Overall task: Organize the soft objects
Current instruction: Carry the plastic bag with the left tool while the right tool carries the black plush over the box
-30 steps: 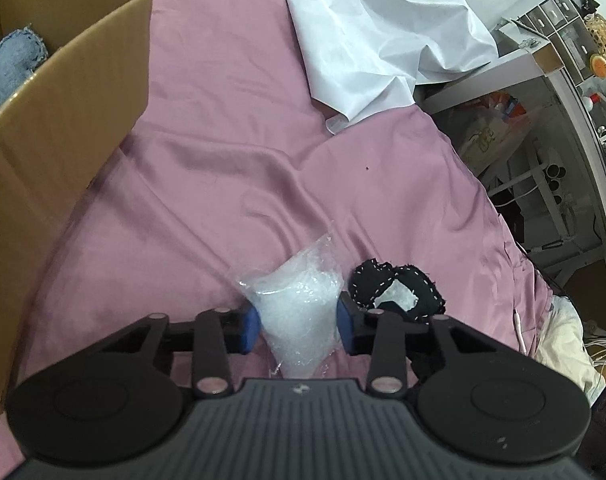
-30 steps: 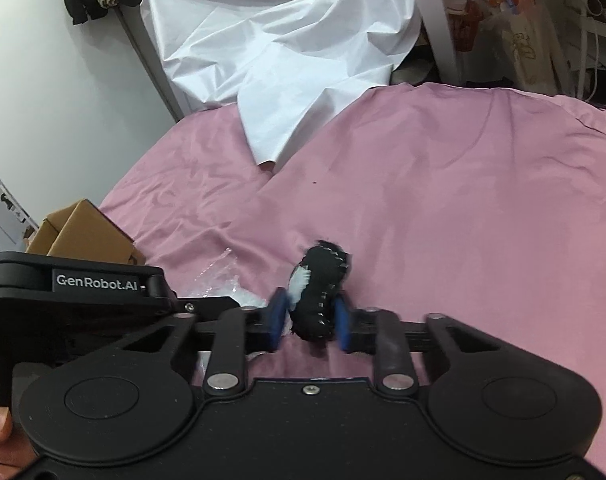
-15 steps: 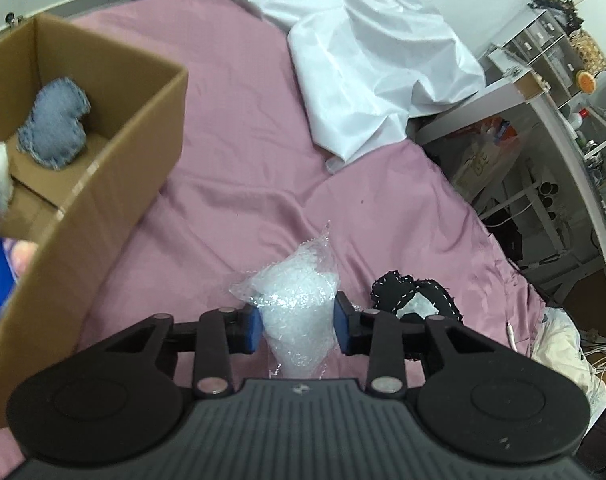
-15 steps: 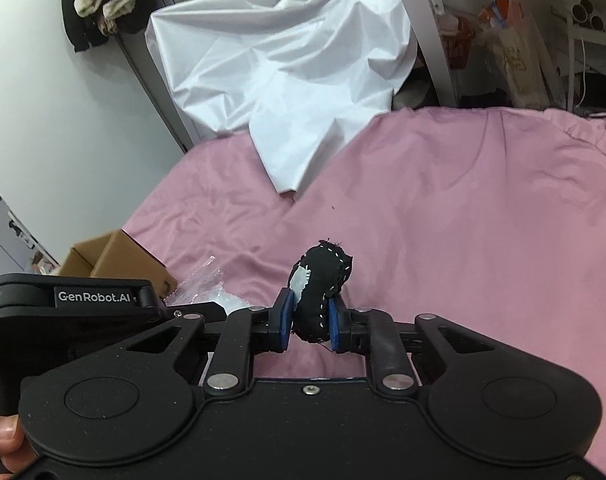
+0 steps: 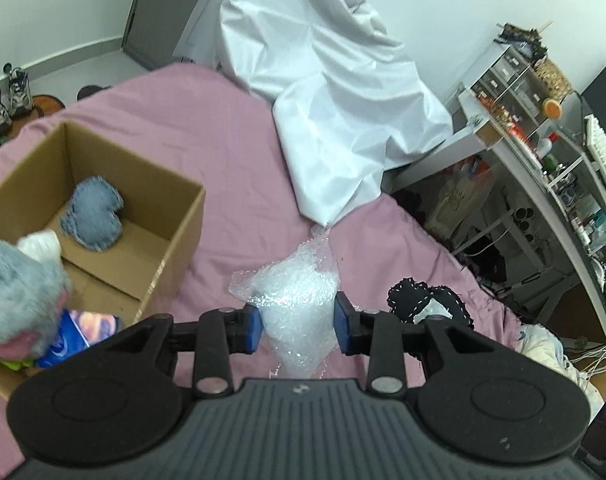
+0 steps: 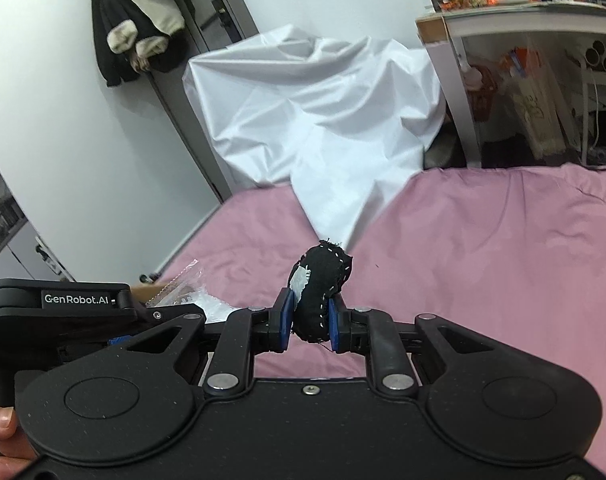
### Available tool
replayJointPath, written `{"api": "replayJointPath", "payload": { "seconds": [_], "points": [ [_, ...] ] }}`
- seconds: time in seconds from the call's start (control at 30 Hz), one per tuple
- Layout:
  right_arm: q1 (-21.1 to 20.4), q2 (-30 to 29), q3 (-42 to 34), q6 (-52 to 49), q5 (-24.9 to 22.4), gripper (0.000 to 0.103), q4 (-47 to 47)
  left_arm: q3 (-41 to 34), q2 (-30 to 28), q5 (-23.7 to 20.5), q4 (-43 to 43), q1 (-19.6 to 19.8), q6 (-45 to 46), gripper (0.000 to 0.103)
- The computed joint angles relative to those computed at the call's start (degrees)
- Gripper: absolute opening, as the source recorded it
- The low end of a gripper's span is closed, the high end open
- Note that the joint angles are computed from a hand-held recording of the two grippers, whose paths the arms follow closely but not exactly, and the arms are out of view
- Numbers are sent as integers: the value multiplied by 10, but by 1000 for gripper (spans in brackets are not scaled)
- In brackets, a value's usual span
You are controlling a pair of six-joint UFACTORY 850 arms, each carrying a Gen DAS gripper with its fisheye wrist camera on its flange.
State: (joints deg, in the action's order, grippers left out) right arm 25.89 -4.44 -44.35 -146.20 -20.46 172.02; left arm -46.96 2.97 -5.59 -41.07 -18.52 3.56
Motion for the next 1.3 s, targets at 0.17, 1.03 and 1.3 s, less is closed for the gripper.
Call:
{"api": "replayJointPath", "payload": {
  "seconds": [0.17,1.03,1.3],
  "points": [
    [8,10,-2,-6,-6,18,11,5,25,3,51,8,-40,34],
    [63,-4,-41,-47,15,18,37,27,56,4,66,93,-15,34],
    [84,-19,-63,-72,36,18,49,27,41,6,102,121,-37,34]
  ]
}}
